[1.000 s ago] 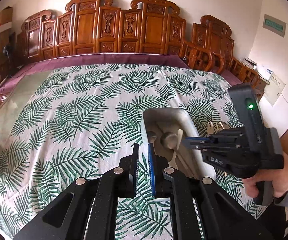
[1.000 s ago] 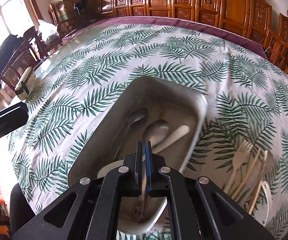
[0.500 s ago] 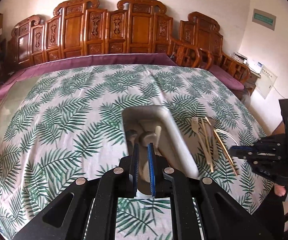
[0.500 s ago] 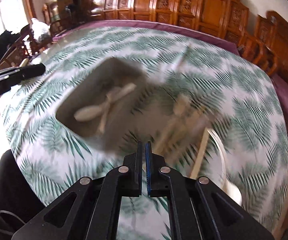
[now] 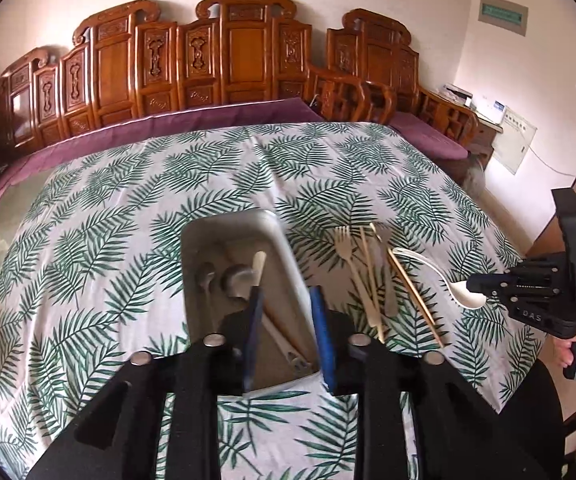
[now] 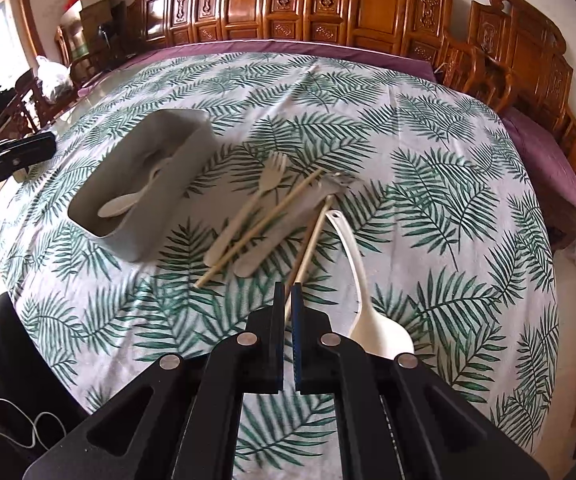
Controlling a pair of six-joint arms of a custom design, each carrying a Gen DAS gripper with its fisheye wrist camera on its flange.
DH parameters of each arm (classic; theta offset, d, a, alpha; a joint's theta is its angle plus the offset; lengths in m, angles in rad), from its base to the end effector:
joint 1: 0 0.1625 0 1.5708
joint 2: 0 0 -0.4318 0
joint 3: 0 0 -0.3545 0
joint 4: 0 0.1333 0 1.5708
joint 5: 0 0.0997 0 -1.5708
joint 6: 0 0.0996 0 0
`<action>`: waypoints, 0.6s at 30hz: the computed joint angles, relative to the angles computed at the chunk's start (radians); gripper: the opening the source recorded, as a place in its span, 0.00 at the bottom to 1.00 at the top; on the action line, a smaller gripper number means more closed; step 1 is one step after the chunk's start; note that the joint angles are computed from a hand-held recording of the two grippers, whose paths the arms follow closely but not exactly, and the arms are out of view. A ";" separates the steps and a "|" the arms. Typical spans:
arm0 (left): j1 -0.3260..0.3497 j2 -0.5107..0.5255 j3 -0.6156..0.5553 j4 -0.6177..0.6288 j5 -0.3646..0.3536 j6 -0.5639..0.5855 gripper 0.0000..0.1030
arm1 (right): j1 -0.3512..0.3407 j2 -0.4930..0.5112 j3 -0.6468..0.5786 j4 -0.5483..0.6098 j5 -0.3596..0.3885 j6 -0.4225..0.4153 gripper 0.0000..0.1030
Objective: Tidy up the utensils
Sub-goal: 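Grasp a white plastic spoon with the right tool while the left tool grasps a wooden chopstick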
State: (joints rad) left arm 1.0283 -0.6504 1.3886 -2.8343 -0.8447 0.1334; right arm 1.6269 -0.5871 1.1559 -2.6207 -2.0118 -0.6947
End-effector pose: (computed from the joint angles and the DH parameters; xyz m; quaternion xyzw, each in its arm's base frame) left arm -0.2058 -0.7277 0.1710 0.2123 0.8823 -0.3073 0.2865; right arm 0.1348 -0.7819 0.1770 0.2990 -0.9008 0.1540 0.2747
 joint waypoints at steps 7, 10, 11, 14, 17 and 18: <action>-0.019 0.049 -0.051 0.061 0.006 -0.027 0.42 | -0.039 0.025 -0.063 0.043 0.011 -0.002 0.24; -0.025 0.074 -0.077 0.089 0.001 -0.042 0.42 | -0.055 0.048 -0.110 0.075 0.007 -0.003 0.24; -0.027 0.084 -0.089 0.102 -0.001 -0.048 0.42 | -0.061 0.061 -0.131 0.081 -0.002 -0.008 0.24; -0.030 0.105 -0.113 0.131 -0.009 -0.056 0.42 | -0.076 0.090 -0.189 0.122 -0.011 -0.007 0.24; -0.032 0.133 -0.144 0.171 -0.015 -0.063 0.42 | -0.087 0.117 -0.239 0.164 -0.022 -0.007 0.24; -0.032 0.139 -0.151 0.180 -0.016 -0.064 0.42 | -0.088 0.127 -0.253 0.171 -0.030 -0.013 0.24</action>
